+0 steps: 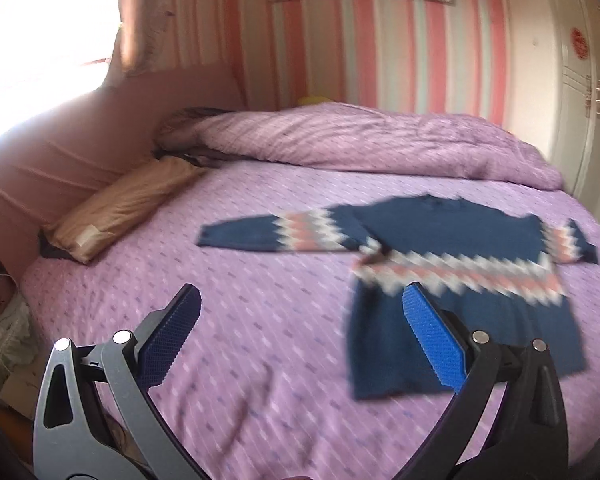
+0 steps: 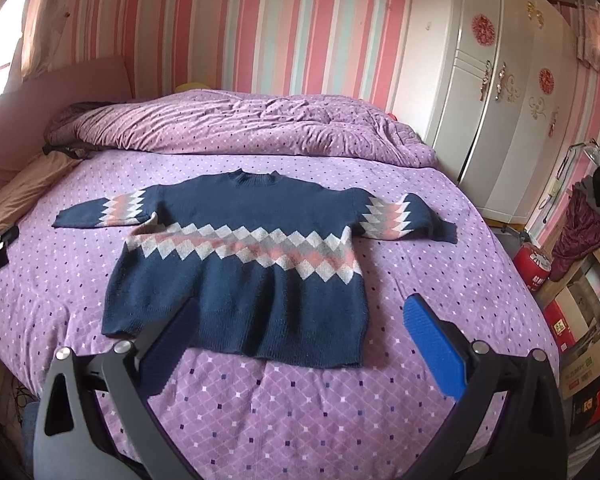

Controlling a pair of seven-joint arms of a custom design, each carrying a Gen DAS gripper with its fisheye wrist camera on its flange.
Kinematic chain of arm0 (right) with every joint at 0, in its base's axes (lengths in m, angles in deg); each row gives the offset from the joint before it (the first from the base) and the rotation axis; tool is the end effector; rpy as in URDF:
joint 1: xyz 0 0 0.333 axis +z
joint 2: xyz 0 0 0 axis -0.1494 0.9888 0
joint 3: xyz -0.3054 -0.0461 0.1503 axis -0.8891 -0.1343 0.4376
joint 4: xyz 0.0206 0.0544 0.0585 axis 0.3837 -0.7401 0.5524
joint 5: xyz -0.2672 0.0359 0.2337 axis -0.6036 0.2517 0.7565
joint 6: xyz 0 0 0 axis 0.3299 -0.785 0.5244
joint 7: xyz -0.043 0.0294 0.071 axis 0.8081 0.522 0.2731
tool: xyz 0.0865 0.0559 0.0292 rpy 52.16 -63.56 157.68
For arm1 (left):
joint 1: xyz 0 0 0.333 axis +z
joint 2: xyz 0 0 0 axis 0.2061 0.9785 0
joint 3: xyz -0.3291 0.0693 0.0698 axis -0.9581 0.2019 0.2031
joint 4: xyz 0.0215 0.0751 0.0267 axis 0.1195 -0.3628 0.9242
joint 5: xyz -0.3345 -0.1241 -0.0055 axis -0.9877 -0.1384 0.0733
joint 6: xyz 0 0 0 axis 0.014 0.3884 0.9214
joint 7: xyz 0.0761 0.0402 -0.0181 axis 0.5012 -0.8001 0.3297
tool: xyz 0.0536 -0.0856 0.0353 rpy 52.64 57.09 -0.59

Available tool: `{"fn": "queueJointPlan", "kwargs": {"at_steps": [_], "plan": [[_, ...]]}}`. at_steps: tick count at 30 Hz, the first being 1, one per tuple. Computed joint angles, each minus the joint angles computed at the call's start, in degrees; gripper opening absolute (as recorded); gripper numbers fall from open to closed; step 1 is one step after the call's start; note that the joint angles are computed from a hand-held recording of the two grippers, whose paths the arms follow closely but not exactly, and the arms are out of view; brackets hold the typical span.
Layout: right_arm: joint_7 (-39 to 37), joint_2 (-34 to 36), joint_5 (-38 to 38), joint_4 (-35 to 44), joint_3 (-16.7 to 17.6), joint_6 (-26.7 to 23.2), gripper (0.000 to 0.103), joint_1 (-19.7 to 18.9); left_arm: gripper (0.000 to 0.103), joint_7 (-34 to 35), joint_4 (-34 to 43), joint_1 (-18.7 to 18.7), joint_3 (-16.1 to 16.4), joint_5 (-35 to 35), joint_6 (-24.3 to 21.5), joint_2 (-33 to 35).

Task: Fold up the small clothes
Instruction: 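Move the left tool to the sweater's sleeve cuff and grasp it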

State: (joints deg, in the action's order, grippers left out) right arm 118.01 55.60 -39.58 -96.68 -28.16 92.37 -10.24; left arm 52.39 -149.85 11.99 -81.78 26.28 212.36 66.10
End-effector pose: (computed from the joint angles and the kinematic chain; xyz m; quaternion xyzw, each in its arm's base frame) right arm 0.4847 0.1269 0.5556 -0.6861 0.5691 -0.3408 0.2989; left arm 0.4699 -0.1044 0.5422 -0.7363 0.4634 -0.2137 0.4444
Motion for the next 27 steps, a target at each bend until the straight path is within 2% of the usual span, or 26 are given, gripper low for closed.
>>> {"fn": "queueJointPlan", "kwargs": {"at_steps": [2,5,8,11,12,14,16,18,19,21,22,23,25,26,27], "plan": [[2.0,1.8,-2.5,2.0,1.0,-1.2,0.102,-0.2,0.1,-0.1,1.4,1.5,1.3,2.3,-0.2,2.9],[5.9,5.9,-7.7,6.8,1.4,-4.9,0.102,2.0,0.1,-2.6,2.9,4.4,5.2,5.6,7.4,6.7],[7.8,10.4,-11.0,11.5,0.9,-7.9,0.102,5.2,0.1,-0.1,6.4,7.6,8.7,5.6,13.6,11.9],[10.2,15.1,-15.0,16.4,-0.4,-10.8,0.102,9.0,0.1,-1.3,9.0,10.1,11.2,6.2,17.0,16.2],[11.2,16.2,-16.2,17.6,-1.1,-11.4,0.102,10.2,0.1,-2.0,10.1,11.3,12.4,6.1,19.7,18.1],[12.7,19.3,-17.9,20.9,-2.3,-12.2,0.102,12.6,0.1,-7.3,12.8,12.9,14.8,10.7,23.6,21.8],[13.6,22.0,-18.7,23.8,-3.7,-12.4,0.102,14.8,0.1,-14.0,16.7,14.0,17.0,17.7,25.5,26.0],[15.0,24.4,-20.4,26.4,-5.4,-12.4,0.102,17.1,0.1,-16.6,21.0,15.9,17.9,20.5,28.1,30.3],[15.7,25.8,-21.0,27.7,-6.3,-12.3,0.102,18.1,0.1,-15.8,22.5,17.0,18.1,19.8,29.4,31.9],[16.2,28.3,-21.2,30.0,-7.8,-11.7,0.102,19.7,0.1,-8.2,26.1,19.6,18.0,11.5,32.5,36.6],[16.6,29.6,-21.3,31.1,-8.7,-11.0,0.102,20.4,0.1,-2.6,28.1,21.5,16.9,5.8,33.5,39.3],[16.9,30.9,-21.2,32.1,-9.5,-10.6,0.102,21.1,0.1,3.8,29.3,23.8,14.6,-0.4,32.9,41.1],[16.6,32.8,-20.3,33.5,-10.9,-9.5,0.102,22.0,0.1,9.2,31.4,25.3,13.3,-5.5,32.6,43.6],[16.1,33.7,-19.6,34.1,-11.5,-9.0,0.102,22.3,0.1,13.2,33.2,27.1,11.3,-9.2,32.6,45.7],[15.3,35.0,-18.5,35.0,-12.0,-8.7,0.102,22.4,0.1,18.2,34.9,29.7,7.8,-13.8,31.7,47.8]]}}
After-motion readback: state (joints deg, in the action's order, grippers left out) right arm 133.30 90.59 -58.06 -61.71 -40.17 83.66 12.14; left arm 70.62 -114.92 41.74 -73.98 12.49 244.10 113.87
